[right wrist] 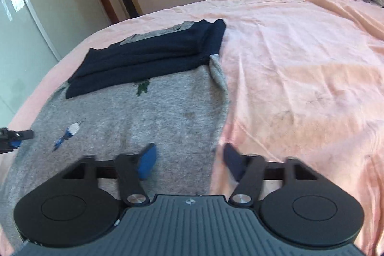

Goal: Fold small clothes

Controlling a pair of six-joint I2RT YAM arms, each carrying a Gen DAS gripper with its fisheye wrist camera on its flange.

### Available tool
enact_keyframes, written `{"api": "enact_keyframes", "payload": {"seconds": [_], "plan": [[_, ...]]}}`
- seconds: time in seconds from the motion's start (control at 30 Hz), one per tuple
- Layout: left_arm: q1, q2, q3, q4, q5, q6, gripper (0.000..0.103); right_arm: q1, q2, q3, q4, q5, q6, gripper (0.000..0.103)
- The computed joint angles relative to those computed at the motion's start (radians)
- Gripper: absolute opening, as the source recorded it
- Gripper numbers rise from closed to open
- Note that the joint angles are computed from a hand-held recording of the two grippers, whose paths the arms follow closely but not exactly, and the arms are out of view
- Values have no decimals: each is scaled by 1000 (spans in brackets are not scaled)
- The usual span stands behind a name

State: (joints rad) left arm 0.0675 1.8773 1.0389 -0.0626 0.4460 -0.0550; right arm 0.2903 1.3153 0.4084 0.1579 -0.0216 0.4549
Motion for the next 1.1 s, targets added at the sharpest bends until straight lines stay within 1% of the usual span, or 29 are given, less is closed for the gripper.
{"api": "enact_keyframes", "payload": {"seconds": [0.03,0.07,0.1,0.13,0.2,0.23,0.27,0.3,0.33,0.37,0.4,0.43,0.47,0.5,0.53,0.57,0.6,0.63,0.67,0.7,0.73,0.77,0.8,0.9,0.93,1.0,1.03,1.07,1.1], "plan": [[0,-6,-3,1,-3,0,6,-20,10,10,-10,-56,14,13],[-1,-30,-27,19,-25,12,5,-12,6,4,-3,-48,8,13],[-11,-65,-63,51,-75,26,5,-7,4,1,-2,-41,0,13],[-11,-90,-85,71,-98,42,5,-9,-11,-4,-7,-38,4,12],[1,-88,-81,55,-102,90,5,-20,-66,-17,-35,-18,7,10],[-3,-75,-82,58,-129,103,5,-54,-98,-33,-41,-32,7,10],[-3,-64,-92,77,-136,113,5,-75,-108,-39,-57,-17,6,6],[-5,-70,-110,101,-132,128,5,-95,-85,-38,-60,-26,-10,6],[-5,-83,-114,88,-130,132,6,-110,-76,-57,-29,-53,-12,7],[1,-97,-114,61,-110,122,8,-111,-84,-63,-29,-61,2,7],[13,-105,-105,22,-80,113,12,-106,-106,-64,-48,-58,20,12],[35,-108,-96,-30,-30,109,16,-107,-150,-77,-69,-67,40,17],[56,-111,-94,-65,13,104,26,-108,-196,-94,-87,-75,58,34],[77,-123,-109,-77,58,95,34,-110,-239,-109,-111,-86,71,55],[97,-140,-134,-79,99,85,38,-112,-285,-125,-141,-102,79,60],[116,-152,-153,-88,138,85,48,-110,-319,-137,-169,-117,88,60],[126,-168,-176,-84,164,78,53,-109,-343,-147,-189,-139,100,60],[124,-181,-199,-65,167,66,53,-107,-363,-163,-190,-165,113,60],[111,-194,-225,-26,146,53,51,-101,-373,-179,-177,-192,123,56],[91,-208,-249,14,105,46,36,-81,-382,-192,-167,-195,125,49],[65,-213,-256,32,34,53,18,-65,-354,-188,-159,-190,126,19],[52,-210,-252,33,-15,74,5,-66,-330,-191,-143,-186,131,8],[62,-210,-245,22,-6,86,5,-75,-341,-207,-122,-189,132,7],[93,-217,-230,-18,-13,152,5,-90,-450,-208,-240,-150,104,6],[102,-210,-230,-20,3,173,5,-114,-479,-218,-260,-165,94,6],[112,-225,-242,-28,18,173,7,-142,-512,-247,-254,-195,89,5],[124,-234,-237,-63,47,176,8,-130,-533,-256,-261,-183,110,5],[145,-236,-221,-125,89,193,13,-117,-564,-253,-296,-179,133,10],[169,-237,-214,-175,133,211,23,-112,-608,-249,-343,-196,156,22]]}}
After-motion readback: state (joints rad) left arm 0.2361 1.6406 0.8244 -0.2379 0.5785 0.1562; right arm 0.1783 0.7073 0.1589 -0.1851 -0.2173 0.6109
